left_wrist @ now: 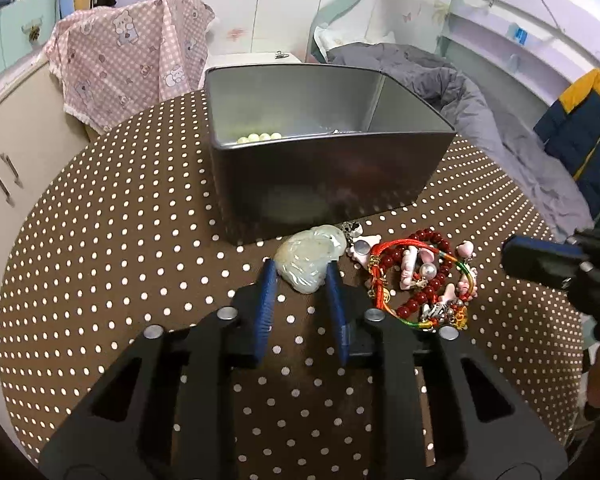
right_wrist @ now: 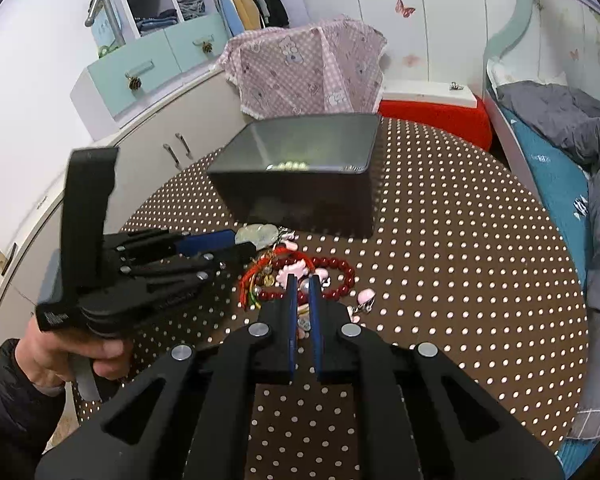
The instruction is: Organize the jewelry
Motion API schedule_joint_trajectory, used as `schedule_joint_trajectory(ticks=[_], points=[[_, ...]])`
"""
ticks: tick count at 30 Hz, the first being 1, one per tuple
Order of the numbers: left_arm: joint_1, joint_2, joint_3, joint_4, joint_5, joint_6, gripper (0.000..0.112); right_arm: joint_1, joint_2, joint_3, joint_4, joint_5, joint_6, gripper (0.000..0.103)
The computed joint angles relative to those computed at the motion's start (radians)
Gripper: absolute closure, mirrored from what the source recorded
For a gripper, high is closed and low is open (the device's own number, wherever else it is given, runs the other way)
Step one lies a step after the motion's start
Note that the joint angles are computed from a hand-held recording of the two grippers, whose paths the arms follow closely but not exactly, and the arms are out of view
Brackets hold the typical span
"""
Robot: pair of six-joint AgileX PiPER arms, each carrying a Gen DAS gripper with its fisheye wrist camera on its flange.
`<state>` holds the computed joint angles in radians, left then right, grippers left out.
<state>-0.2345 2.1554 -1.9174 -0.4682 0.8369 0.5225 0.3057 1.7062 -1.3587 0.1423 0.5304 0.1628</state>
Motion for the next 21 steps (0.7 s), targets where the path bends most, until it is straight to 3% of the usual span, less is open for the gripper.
schedule_joint_trajectory(ticks=[4, 7, 8, 10, 11, 12, 13, 14, 16, 17, 21], points=[[0.018, -0.012, 0.027, -0.033, -0.004, 0.043, 0.088, 0.004, 0.004, 0.014, 0.011, -0.002, -0.003, 0.094], [0.007, -0.022, 0.042, -0.01, -0.02, 0.052, 0.086, 0.011, 0.019, -0.002, -0.006, 0.012, 0.022, 0.07], [-0.004, -0.025, 0.044, 0.016, -0.031, 0.044, 0.085, 0.014, 0.021, -0.004, -0.013, 0.009, 0.03, 0.066], [-0.019, -0.026, 0.045, 0.055, -0.049, 0.019, 0.06, 0.021, 0.034, -0.024, -0.048, 0.019, 0.061, 0.066], [-0.021, -0.021, 0.038, 0.056, -0.054, 0.006, 0.054, 0.029, 0.042, -0.037, -0.089, 0.028, 0.096, 0.066], [-0.021, -0.007, 0.012, 0.052, -0.035, -0.005, 0.054, 0.038, 0.055, -0.054, -0.135, 0.043, 0.129, 0.066], [-0.024, 0.002, -0.003, 0.058, -0.026, -0.016, 0.054, 0.04, 0.07, -0.072, -0.141, 0.06, 0.125, 0.068], [-0.027, 0.016, -0.025, 0.069, -0.012, -0.029, 0.054, 0.043, 0.087, -0.089, -0.149, 0.078, 0.127, 0.077], [-0.031, 0.025, -0.042, 0.07, -0.005, -0.024, 0.072, 0.048, 0.121, -0.13, -0.174, 0.124, 0.127, 0.097], [-0.032, 0.024, -0.042, 0.077, -0.007, -0.03, 0.079, 0.057, 0.132, -0.14, -0.193, 0.138, 0.13, 0.101], [-0.007, 0.003, -0.005, 0.012, 0.0, 0.025, 0.085, 0.055, 0.083, -0.086, -0.164, 0.078, 0.119, 0.101]])
